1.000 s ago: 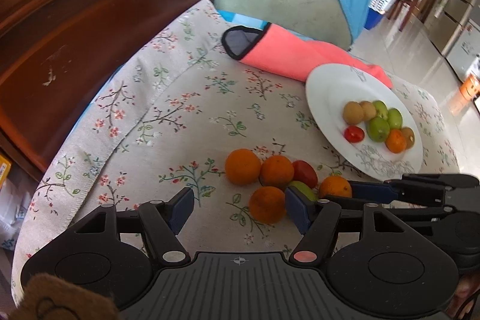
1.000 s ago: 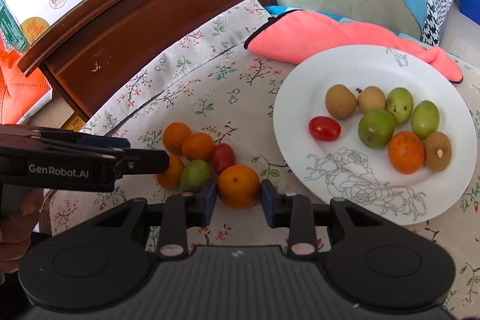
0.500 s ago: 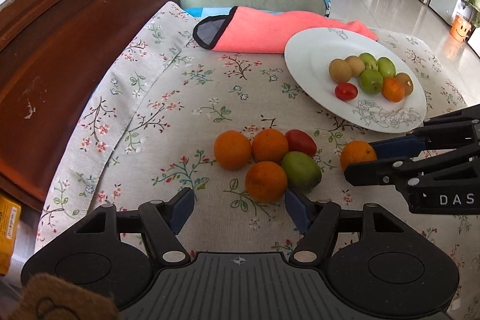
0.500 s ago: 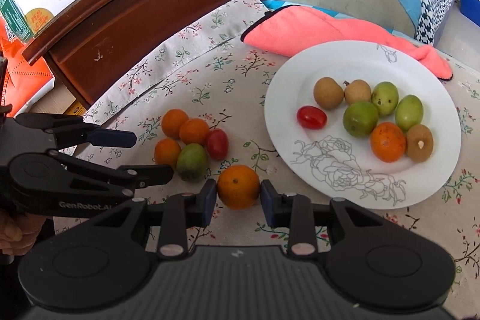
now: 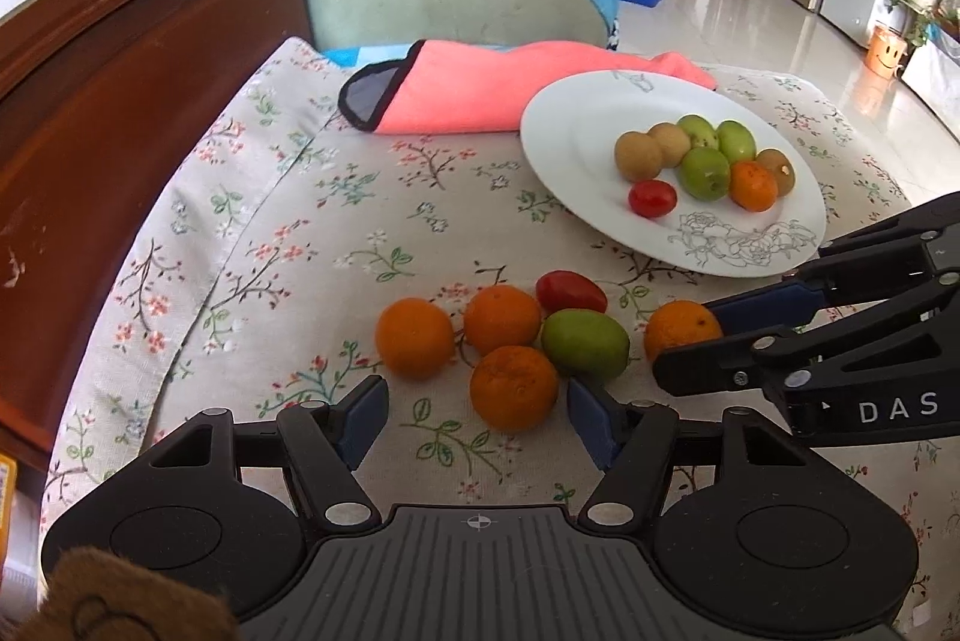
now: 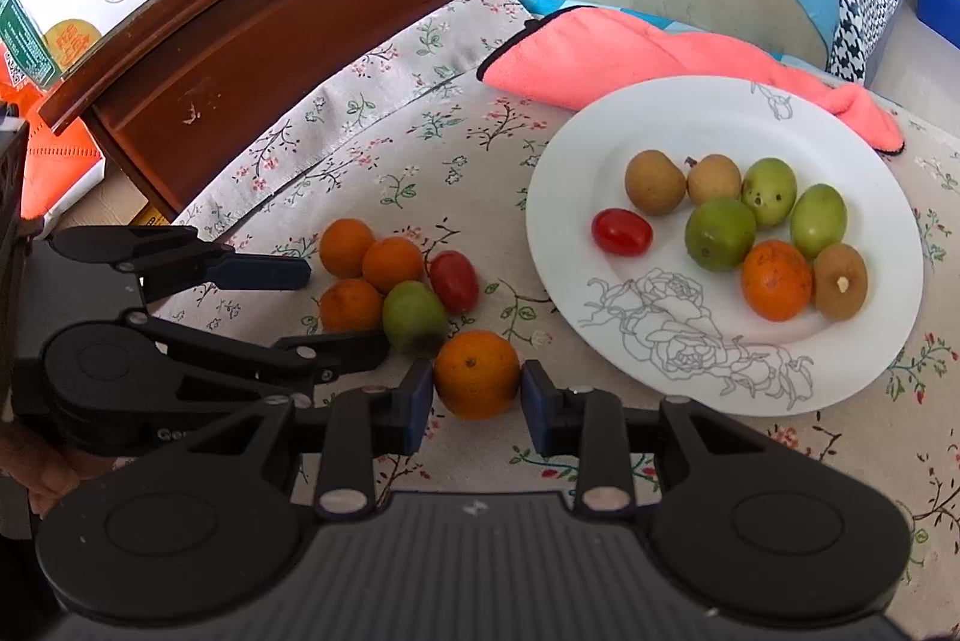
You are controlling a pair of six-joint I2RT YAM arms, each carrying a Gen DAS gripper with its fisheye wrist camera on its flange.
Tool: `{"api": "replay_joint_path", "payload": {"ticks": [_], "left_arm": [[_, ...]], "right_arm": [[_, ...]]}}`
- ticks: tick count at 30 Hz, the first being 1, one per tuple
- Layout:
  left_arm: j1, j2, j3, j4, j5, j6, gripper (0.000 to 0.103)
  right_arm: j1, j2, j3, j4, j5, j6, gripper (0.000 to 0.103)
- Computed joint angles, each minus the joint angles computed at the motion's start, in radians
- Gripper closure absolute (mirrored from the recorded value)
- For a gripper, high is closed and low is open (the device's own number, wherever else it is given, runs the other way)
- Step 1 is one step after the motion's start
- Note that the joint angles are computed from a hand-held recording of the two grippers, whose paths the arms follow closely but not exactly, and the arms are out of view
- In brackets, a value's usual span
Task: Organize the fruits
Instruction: 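Grasp an orange mandarin with the left tool while the right tool grasps another mandarin, then carry both mandarins onto the white plate and open both tools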
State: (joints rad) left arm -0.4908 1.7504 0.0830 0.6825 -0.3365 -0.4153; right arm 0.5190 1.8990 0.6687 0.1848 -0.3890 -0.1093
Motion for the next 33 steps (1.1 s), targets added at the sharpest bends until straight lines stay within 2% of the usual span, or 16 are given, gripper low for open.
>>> {"api": "replay_joint_path", "payload": {"ticks": [4, 6, 10, 13, 19, 24, 33], "left_arm": [[-0.002, 0.033, 0.001, 0.044, 0.003, 0.012, 0.045], [0.007, 0.052, 0.0, 0.07, 0.022, 0.02, 0.058], [0.009, 0.078, 0.001, 0.107, 0.028, 0.02, 0.064], [0.002, 0.082, 0.0, 0.116, 0.031, 0.023, 0.074], [-0.014, 0.026, 0.004, 0.045, 0.032, -0.006, 0.075], [-0.04, -0.097, -0.003, -0.072, 0.016, -0.031, 0.075], [-0.033, -0.256, -0.003, -0.19, -0.005, -0.049, 0.075]], "right_arm": [[0.0, -0.002, -0.001, 0.006, 0.001, 0.004, 0.071], [0.0, -0.004, -0.003, 0.007, 0.0, 0.004, 0.071], [-0.001, -0.002, -0.005, 0.008, 0.001, 0.006, 0.071], [-0.001, 0.0, -0.003, 0.007, 0.003, 0.008, 0.071], [-0.003, -0.006, -0.006, 0.009, -0.007, 0.0, 0.071], [-0.004, -0.021, -0.01, 0.006, -0.022, 0.0, 0.071], [-0.017, -0.07, -0.024, 0.014, -0.055, 0.004, 0.071]]}}
